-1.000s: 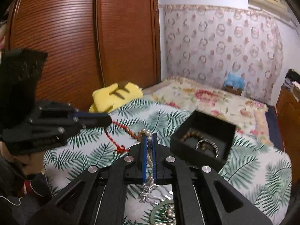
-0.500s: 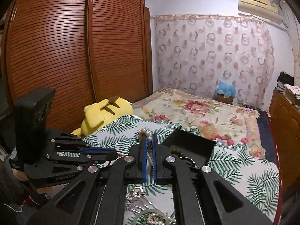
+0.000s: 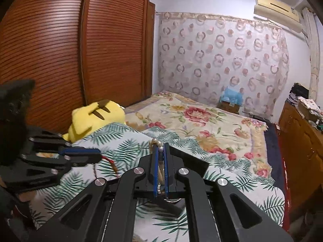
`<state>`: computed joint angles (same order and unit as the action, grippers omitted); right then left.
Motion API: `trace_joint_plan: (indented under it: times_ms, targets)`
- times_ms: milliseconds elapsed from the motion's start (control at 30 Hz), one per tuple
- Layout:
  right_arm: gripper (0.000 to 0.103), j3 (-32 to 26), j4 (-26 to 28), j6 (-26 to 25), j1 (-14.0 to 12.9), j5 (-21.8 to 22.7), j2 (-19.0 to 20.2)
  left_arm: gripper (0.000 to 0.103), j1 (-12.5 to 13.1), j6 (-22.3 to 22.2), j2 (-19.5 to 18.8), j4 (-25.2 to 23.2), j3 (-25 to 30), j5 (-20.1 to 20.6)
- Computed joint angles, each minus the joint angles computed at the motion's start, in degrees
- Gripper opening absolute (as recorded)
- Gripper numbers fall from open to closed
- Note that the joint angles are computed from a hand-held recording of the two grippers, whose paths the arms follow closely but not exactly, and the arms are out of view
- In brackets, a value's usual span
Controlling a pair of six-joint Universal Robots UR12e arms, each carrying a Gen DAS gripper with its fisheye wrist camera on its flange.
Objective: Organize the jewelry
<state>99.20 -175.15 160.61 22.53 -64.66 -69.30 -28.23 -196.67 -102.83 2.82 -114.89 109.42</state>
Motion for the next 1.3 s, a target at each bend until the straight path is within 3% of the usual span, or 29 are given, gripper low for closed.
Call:
trace_joint_plan:
  times_ms: [533,1200,1300]
  targets:
    - [0.006,-2.7,8.3,0.8,-0.1,-4.2,4.5,0.002,1.3,1.5,-2.9,-1.5,4.2,-0.8]
    - [0.007,3.2,7.6,0.3,-2.6,-2.5,1.2,0.002,4.0,0.6,-7.5,-6.1,10.0,-1.7]
    - [0.006,4.5,6.9,0.2,-2.8,-2.5,0.6,0.012,3.9,0.5,-7.8,-6.9,10.5,-1.3]
